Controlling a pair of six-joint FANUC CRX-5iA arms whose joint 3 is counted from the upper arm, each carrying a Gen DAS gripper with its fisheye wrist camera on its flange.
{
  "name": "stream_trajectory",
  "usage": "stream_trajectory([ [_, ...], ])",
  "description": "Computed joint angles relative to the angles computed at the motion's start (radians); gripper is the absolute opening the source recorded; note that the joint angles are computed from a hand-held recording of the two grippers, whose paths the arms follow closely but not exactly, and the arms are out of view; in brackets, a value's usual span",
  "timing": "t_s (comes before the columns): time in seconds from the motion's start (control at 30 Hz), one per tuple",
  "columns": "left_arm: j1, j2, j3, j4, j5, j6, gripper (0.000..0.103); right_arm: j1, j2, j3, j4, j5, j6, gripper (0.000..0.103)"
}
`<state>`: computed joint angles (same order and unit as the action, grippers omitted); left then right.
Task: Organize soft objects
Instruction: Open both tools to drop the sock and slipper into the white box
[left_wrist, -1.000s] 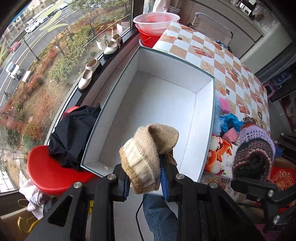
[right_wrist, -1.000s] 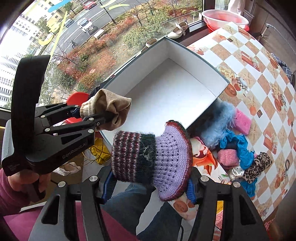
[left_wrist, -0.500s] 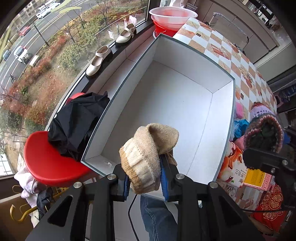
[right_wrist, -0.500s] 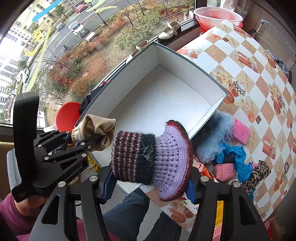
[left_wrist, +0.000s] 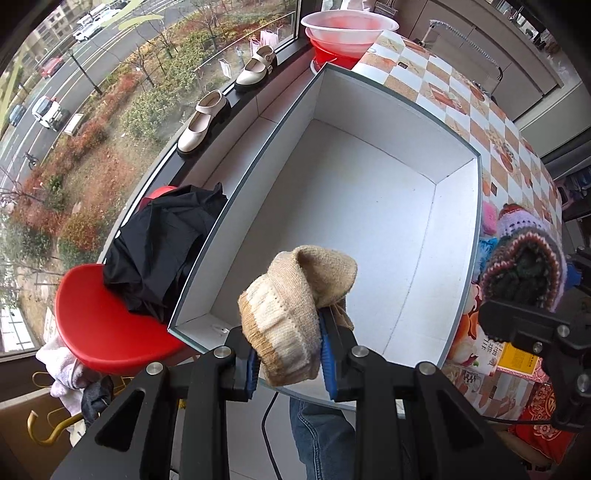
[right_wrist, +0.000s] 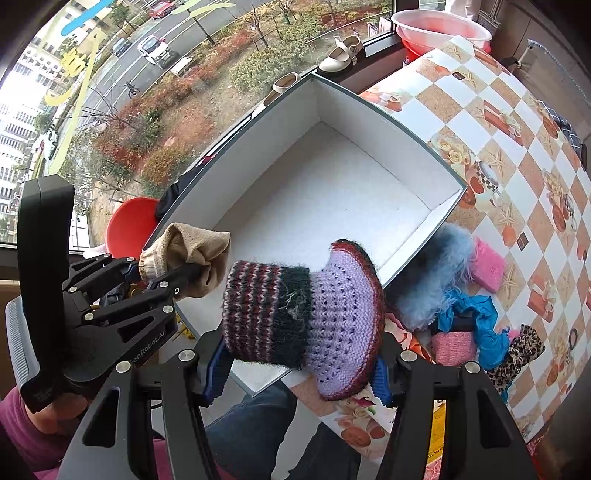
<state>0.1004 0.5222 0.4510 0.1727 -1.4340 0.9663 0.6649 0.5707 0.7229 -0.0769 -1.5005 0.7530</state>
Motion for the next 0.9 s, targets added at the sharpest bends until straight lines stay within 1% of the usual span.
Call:
stream_trajectory([
  [0.3, 0.001, -0.001, -0.007, -0.007, 0.002, 0.001, 0.030, -0.001, 0.003, 0.003, -0.002, -0.001, 0.004, 0.062],
  [0.47, 0.002, 0.000, -0.011, -0.010, 0.009, -0.007, 0.030, -0.004, 0.022, 0.028, -0.005, -0.009, 0.013, 0.062],
  [0.53, 0.000, 0.001, -0.008, -0.013, 0.010, -0.003, 0.032, -0.006, 0.028, 0.035, -0.008, -0.010, 0.015, 0.062],
  [0.6, -0.002, -0.005, -0.013, -0.026, 0.024, -0.002, 0.038, -0.008, 0.033, 0.042, -0.012, -0.010, 0.017, 0.062],
  [0.63, -0.005, -0.007, -0.011, -0.036, 0.032, 0.004, 0.049, -0.009, 0.035, 0.046, -0.013, -0.010, 0.017, 0.062],
  [0.67, -0.008, -0.012, -0.014, -0.048, 0.045, 0.011, 0.064, -0.012, 0.037, 0.050, -0.018, -0.009, 0.017, 0.063],
  [0.73, -0.010, -0.012, -0.009, -0.058, 0.050, 0.014, 0.081, -0.015, 0.030, 0.042, -0.029, 0.004, 0.011, 0.074],
  [0.77, -0.009, -0.010, -0.006, -0.056, 0.048, 0.015, 0.081, -0.016, 0.026, 0.037, -0.028, 0.014, 0.006, 0.079],
  [0.8, -0.009, -0.005, 0.001, -0.055, 0.040, 0.016, 0.081, -0.016, 0.024, 0.035, -0.026, 0.019, 0.003, 0.093],
  [0.83, -0.008, 0.001, 0.009, -0.050, 0.032, 0.016, 0.081, -0.016, 0.025, 0.037, -0.020, 0.018, 0.000, 0.103],
  [0.9, -0.010, 0.013, 0.028, -0.064, 0.013, 0.026, 0.083, -0.011, 0.018, 0.026, 0.005, 0.028, -0.011, 0.103],
])
